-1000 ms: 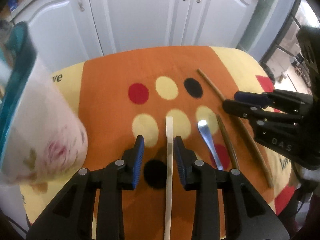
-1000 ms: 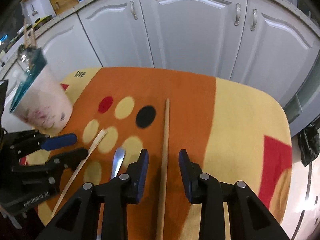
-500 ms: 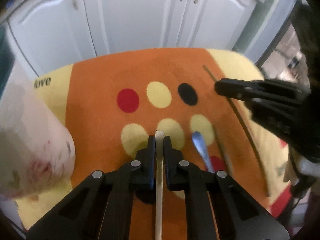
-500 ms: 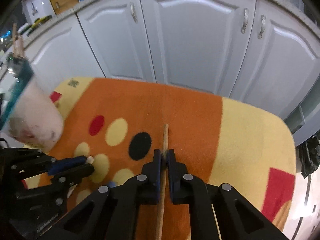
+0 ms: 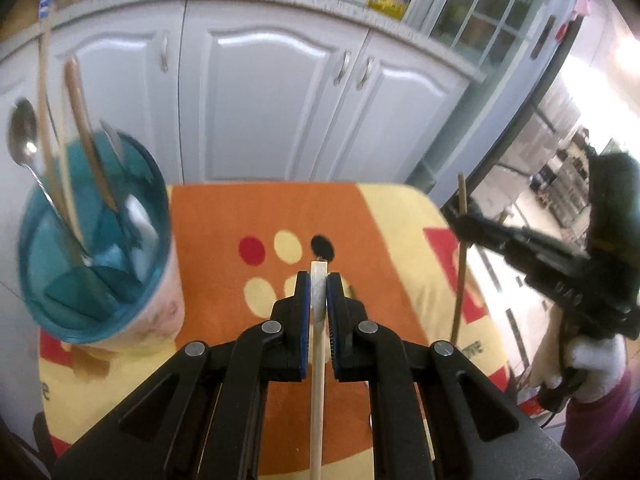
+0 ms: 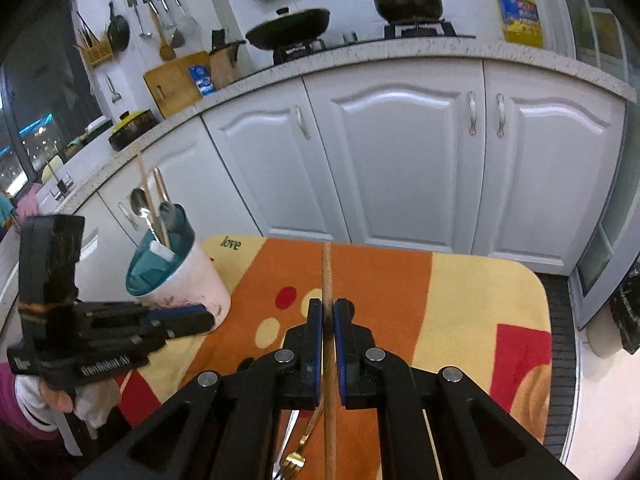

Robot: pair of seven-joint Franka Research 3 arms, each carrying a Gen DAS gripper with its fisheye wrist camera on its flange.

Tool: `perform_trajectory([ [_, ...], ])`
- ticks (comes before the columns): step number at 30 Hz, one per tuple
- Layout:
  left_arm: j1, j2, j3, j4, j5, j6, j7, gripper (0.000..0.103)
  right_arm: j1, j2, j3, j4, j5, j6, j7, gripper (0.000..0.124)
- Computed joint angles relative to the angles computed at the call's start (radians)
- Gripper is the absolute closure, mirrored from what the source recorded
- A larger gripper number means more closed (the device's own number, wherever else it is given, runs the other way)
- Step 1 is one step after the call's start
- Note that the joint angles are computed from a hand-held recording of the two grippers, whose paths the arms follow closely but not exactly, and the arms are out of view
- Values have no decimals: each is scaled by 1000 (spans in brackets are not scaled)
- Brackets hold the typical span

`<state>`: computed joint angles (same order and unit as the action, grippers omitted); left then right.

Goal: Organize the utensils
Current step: 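Lift both chopsticks with both tools up over the floral cup, then lower both chopsticks into the cup with both tools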

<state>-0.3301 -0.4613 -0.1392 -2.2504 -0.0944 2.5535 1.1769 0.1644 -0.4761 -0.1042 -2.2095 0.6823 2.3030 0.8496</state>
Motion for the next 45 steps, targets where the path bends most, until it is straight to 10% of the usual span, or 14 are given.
perform_trajectory([
  [12,28,-94,26,13,36,33,-9,97,51,-51,15,54,8,13,-33,119],
  [25,196,-90,57,77,168,75,-68,97,145,28,33,250,98,0,-74,119],
  [45,408,29,17,52,395,335,-359,97,207,174,102,423,210,-22,-79,119],
])
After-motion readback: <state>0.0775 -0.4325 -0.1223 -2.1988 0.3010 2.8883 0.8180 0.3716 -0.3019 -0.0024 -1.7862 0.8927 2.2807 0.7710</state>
